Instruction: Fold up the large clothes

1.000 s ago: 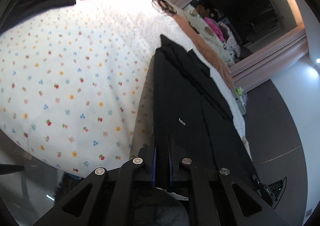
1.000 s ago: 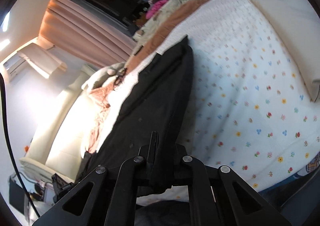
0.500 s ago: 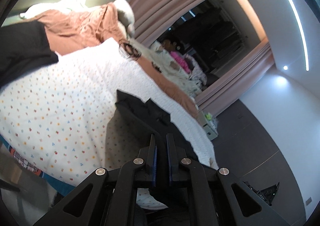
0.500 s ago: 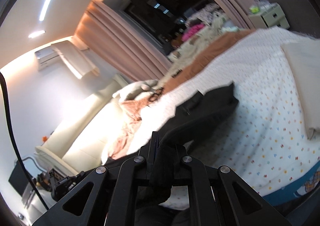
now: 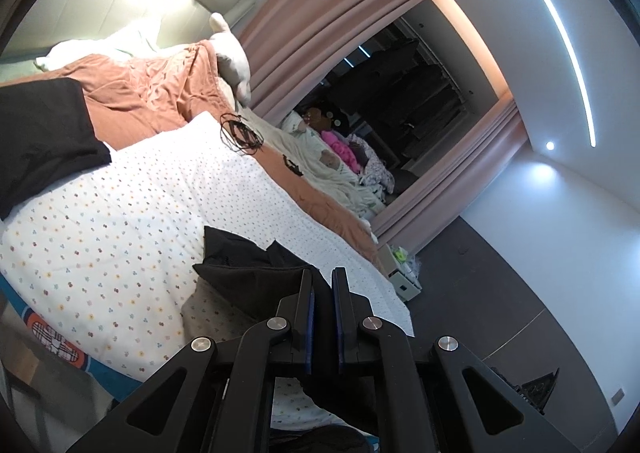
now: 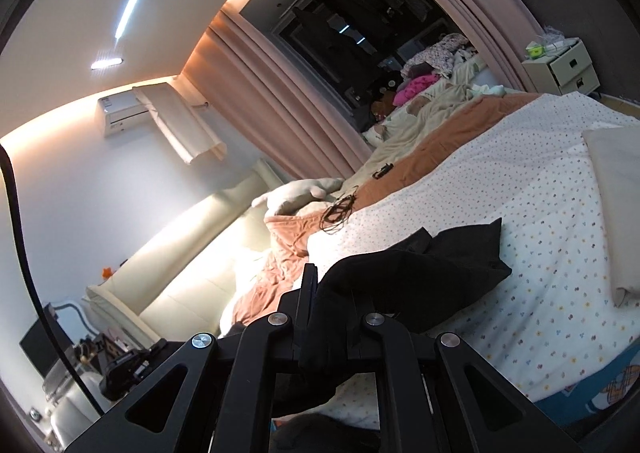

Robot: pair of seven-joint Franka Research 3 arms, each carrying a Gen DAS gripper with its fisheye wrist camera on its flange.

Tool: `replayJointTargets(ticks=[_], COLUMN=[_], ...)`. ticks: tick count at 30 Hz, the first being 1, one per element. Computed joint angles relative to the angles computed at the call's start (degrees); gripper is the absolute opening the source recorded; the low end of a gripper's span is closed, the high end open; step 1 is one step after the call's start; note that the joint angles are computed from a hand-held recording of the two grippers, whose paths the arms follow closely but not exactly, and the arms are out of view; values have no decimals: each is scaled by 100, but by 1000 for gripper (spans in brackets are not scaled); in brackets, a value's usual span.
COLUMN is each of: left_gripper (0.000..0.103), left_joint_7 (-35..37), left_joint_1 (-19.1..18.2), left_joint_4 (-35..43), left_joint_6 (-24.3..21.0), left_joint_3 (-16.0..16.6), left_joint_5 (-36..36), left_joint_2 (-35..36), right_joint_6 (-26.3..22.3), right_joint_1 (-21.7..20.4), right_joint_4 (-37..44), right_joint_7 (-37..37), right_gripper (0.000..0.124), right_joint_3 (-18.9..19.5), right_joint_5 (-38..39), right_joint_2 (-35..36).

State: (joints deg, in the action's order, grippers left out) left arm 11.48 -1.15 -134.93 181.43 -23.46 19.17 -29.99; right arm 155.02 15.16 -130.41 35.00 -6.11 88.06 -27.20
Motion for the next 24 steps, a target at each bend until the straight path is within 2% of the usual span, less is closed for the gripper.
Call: replayJointTargets(ticks=[4, 7, 14, 21, 24], left_gripper=[8, 8, 8, 8, 8], left_joint_7=[77, 70, 16, 61, 351], left_joint_1=[17, 244, 475, 137, -86], left_joint_4=[258, 520, 1483, 2800, 3399], left_joint_6=[77, 64, -204, -677, -862], left_joint_3=[73, -38, -69, 330, 515], left_joint_5=[14, 91, 525, 1056, 994], left_joint_2=[406, 684, 1523, 2641, 3165], right_joint_6=[-36, -53, -1, 96, 152], right_joint_1=[-43, -83, -278, -533, -661], right_joint_4=[205, 478, 1377, 2562, 3039], right_joint_7=[120, 68, 122, 645, 909], right_gripper=[9, 9, 9, 9, 9], right_joint_3=[-42, -51, 91, 317, 434], right_joint_5=[-47, 103, 257, -129, -359], right_joint_2=[295, 589, 1422, 2459, 2895])
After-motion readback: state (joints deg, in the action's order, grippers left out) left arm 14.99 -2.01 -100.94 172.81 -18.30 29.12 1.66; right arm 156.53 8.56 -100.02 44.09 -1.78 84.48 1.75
